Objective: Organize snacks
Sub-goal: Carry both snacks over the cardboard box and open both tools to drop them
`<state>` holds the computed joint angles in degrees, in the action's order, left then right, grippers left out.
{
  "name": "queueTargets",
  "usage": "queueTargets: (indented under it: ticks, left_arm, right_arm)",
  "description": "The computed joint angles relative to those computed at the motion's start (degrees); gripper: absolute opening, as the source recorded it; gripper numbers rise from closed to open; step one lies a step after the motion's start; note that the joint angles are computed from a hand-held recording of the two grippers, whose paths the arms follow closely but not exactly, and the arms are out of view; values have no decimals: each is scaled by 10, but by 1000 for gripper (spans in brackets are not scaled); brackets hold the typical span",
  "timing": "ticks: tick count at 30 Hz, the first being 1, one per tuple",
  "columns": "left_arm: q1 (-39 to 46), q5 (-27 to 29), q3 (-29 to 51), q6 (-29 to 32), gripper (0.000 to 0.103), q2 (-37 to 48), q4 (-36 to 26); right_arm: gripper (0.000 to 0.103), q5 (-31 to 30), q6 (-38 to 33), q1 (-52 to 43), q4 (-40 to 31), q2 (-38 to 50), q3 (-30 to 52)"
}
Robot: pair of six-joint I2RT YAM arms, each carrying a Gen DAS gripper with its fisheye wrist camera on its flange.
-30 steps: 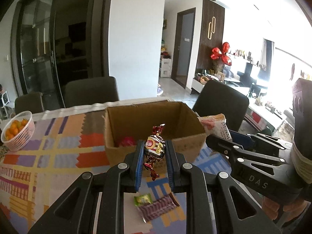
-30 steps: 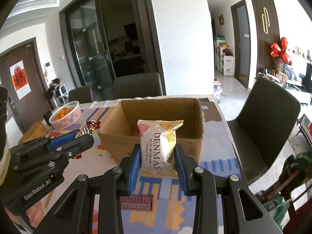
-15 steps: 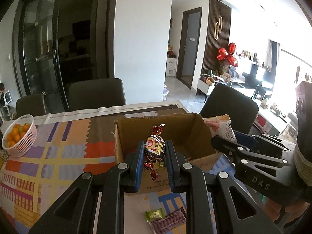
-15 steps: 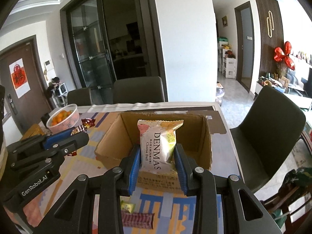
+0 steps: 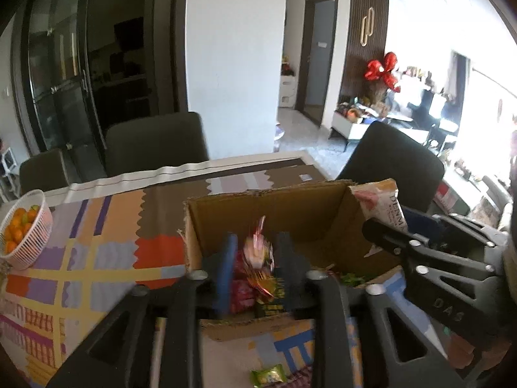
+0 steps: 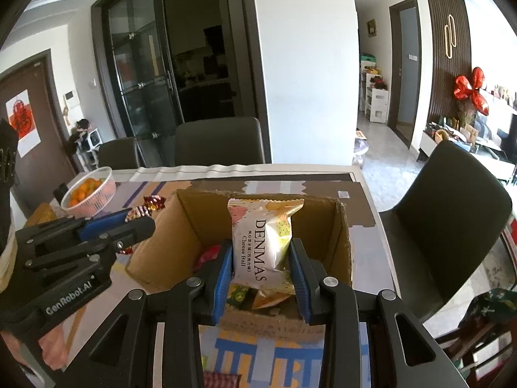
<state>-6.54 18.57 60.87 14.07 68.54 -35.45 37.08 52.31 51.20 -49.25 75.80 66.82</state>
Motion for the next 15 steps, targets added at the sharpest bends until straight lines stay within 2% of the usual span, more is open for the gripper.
queueTargets:
  ticks: [1,2,3,8,15]
  left_arm:
    - [0,-1,-6,-3,51,-5,6]
    - [3,1,-12,-6,53,-11,12]
    - [6,3,-16,-4,53,-16,12]
    - [23,5,-54,14,58,-69,15]
    - [69,47,-94,49,60,-127,-8]
  right_arm:
    - [41,0,0,-5,3,0,-2]
    - [50,-3,3,-9,3,0,-4]
    - [52,-3,9,-11,1,-2,-7]
    - [52,17,30,8,-16,-5,-12]
    - [55,61,90,83,-64,3,-1]
